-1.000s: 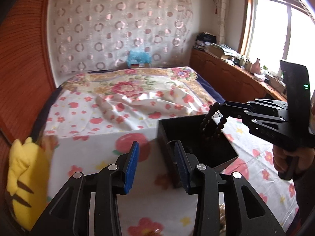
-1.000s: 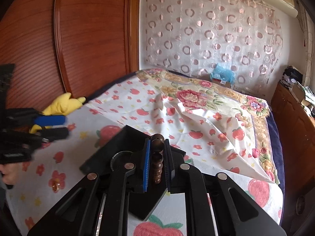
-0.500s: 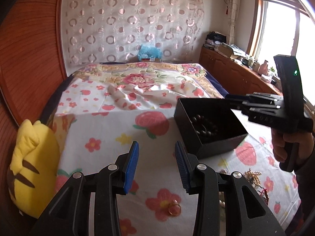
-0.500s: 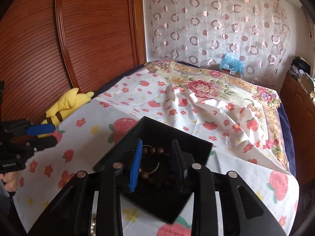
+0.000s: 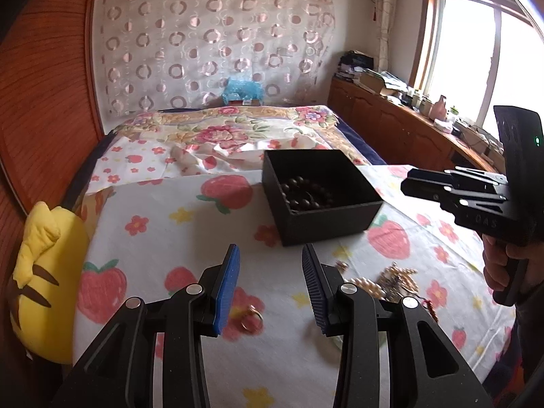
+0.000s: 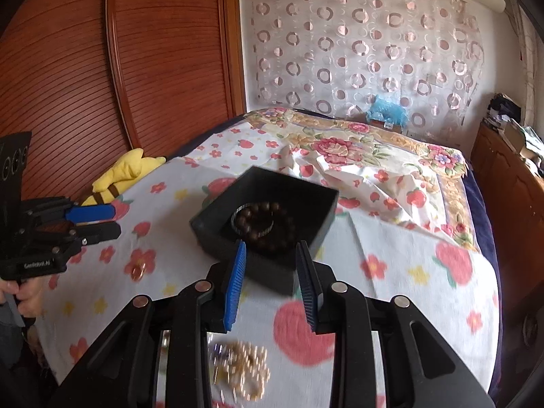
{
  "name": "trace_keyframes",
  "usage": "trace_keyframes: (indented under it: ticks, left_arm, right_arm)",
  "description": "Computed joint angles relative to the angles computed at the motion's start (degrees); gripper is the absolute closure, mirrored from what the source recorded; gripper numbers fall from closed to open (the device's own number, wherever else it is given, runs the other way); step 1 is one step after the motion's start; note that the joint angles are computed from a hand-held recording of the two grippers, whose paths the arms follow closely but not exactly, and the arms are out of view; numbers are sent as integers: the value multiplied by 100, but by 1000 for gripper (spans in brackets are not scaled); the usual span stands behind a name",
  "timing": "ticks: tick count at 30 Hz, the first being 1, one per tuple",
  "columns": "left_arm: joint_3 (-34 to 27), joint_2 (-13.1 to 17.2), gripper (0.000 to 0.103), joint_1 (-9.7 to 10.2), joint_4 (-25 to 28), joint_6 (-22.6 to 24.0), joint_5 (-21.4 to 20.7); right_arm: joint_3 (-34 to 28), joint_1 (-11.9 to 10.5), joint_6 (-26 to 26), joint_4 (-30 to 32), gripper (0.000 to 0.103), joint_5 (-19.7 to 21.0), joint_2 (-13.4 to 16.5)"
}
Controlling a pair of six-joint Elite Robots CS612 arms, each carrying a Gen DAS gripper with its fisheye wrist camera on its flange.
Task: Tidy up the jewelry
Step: 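Move the right gripper back and grasp the red string bracelet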
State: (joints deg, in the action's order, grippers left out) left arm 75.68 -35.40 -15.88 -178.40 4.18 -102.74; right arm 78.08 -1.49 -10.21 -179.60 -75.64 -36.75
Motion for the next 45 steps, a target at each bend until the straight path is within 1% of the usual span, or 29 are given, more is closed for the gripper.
trace_keyframes:
  ticks: [6,8,10,13,17,19,25,29,31,32,34,38,40,45]
  left_arm:
    - [361,-154,66,-47,-162,-2,-63]
    - [479,-195,65,-67,-124,-7,-151]
    - [547,-211,65,-93,-127,33,-170]
    - [657,-231,65,-138,-130,95,-215]
    - [766,-247,65,-195,-109,236,-191]
    - [763,-233,65,-219,-37,281,-163]
    - [778,-220,65,-239,74,264,-134]
    - [801,-212,65,-241,111,286,-111]
    - [802,-205,65,-245,127,267,-113]
    - [796,-198,65,-246,149,264,-113]
    - [786,-187,65,-249,170,266,-114]
    - [745,-154,65,-249,221,270,-85]
    - [723,-138,65,-239,252,254,-57]
    - [615,-84,65,-198,323,156,-165]
  right_arm:
    - [672,-59,48,-241,71,27,-251]
    - [874,-75,-51,-244,80,45,-326]
    - [1043,-83,-71,-282,80,27,-386]
    - [1300,-113,-26,-281,80,111,-466]
    - [1534,-111,-14,-191,80,157,-494]
    - [1576,-112,-4,-167,80,214,-484]
    - [1573,-63,86,-5,81,200,-445]
    - [1533,-57,134,139,86,138,-423]
    - [1542,-62,166,95,90,137,-415]
    - [1548,-71,166,116,94,169,-420]
    - [1547,-79,139,135,95,191,-422]
    - [1621,-75,25,106,95,98,-467]
    - [1700,-84,53,-25,95,22,-498]
    - [1797,-80,49,-221,95,-158,-497]
